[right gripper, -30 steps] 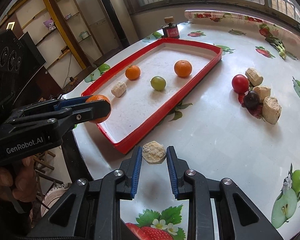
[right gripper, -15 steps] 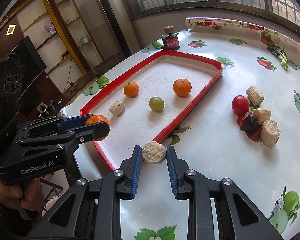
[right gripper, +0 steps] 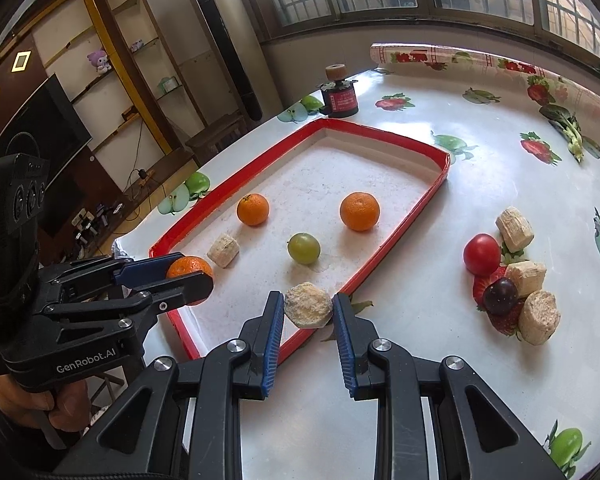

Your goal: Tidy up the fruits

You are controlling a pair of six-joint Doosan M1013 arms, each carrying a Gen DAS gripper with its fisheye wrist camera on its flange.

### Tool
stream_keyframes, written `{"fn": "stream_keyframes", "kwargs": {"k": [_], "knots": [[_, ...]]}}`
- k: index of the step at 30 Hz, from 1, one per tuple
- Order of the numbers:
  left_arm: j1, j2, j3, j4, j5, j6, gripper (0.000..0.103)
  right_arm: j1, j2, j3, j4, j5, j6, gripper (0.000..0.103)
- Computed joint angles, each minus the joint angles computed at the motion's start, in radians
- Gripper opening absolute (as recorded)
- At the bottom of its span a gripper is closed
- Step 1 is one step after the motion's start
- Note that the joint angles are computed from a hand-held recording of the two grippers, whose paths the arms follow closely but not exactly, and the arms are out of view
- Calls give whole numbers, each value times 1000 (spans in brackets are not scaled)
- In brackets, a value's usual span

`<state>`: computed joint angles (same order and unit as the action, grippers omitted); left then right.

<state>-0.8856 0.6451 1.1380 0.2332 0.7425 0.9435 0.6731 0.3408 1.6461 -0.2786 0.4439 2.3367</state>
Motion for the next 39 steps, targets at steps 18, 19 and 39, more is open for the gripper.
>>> {"fn": "stream_keyframes", "kwargs": {"k": [18,19,39], "knots": [[53,136,-236,-21,114,75,34,-78,96,-160,21,50,-70,26],[56,149,-258,-25,127,82,34,-84,106,-175,24,58,-75,26],[69,305,-508,-55,331,107,34,-139,216,-278,140,157,-188,29]]}}
